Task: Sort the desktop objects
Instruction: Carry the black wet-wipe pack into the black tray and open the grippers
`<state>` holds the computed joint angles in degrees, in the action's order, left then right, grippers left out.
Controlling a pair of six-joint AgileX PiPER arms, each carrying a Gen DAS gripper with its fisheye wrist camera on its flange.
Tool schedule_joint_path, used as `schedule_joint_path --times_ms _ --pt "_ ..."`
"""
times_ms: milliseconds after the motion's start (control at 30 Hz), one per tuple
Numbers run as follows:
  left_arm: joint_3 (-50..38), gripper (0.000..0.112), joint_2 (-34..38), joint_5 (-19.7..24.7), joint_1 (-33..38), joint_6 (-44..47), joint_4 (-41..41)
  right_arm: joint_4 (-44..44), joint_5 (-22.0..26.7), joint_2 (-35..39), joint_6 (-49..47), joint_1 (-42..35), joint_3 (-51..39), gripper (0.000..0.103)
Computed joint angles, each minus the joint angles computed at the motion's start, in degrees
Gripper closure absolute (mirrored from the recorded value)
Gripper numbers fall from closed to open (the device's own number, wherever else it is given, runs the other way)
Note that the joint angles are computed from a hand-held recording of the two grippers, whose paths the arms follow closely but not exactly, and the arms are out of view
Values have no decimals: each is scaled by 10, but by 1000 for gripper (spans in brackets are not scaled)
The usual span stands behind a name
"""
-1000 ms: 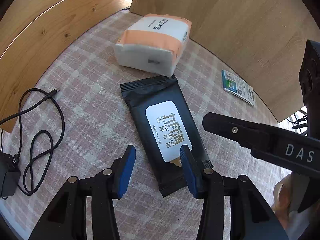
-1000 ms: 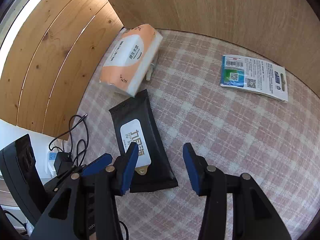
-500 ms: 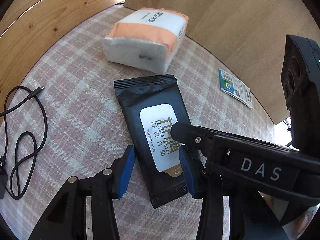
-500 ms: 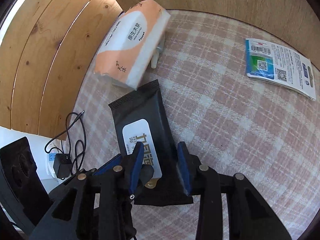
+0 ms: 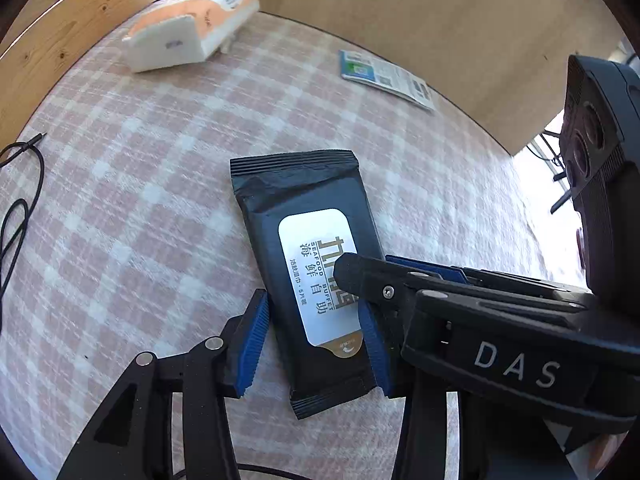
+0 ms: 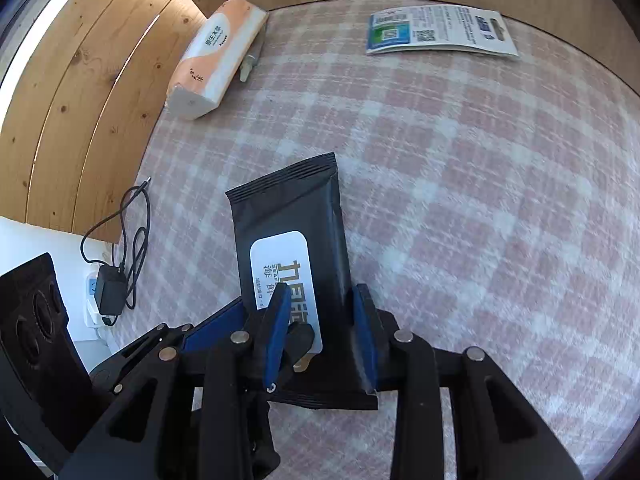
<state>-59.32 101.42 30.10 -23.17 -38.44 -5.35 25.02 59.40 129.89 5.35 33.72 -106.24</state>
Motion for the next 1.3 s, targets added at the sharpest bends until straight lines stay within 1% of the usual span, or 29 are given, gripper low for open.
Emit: schedule_joint_path --times_ms 100,167,300,367,433,467,500,533,600,633,733,900,1033,1167,1300 --pt "0 70 -2 1 -43 -12 -9 -8 -45 -66 -10 -8 110 71" --pt "-10 70 1 4 -76 -38 -1 -6 -71 -112 -20 -18 181 71" --pt "-56 70 16 32 -146 -101 39 10 -116 -198 -43 -48 300 71" --pt "-83 70 25 48 -175 -122 52 24 -131 -236 -58 -67 349 71" --pt "-112 70 36 61 -199 -129 57 30 -138 -269 -66 -84 386 71" --pt "-111 70 39 43 -192 -107 59 31 -145 -285 -64 -88 404 71" --pt "-86 70 19 49 -188 -88 39 31 -149 -303 -65 -96 422 71" --pt "-72 70 0 50 -195 -84 38 28 -153 -320 -61 -102 438 71" --pt "-75 70 -14 59 -211 -78 39 18 -157 -354 -55 -117 464 71" --pt "-81 70 -19 67 -220 -78 41 15 -155 -375 -57 -130 479 71" --pt "-131 70 -2 91 -253 -83 53 13 -140 -431 -68 -178 513 71" --pt "-262 70 55 149 -303 -65 56 0 -98 -525 -96 -278 556 71" --pt "-397 70 123 204 -341 -42 61 9 -48 -584 -153 -395 575 71" --pt "-585 70 225 286 -366 -16 59 22 0 -611 -222 -520 576 71" --pt "-804 70 339 386 -380 7 55 35 41 -604 -288 -628 557 71"
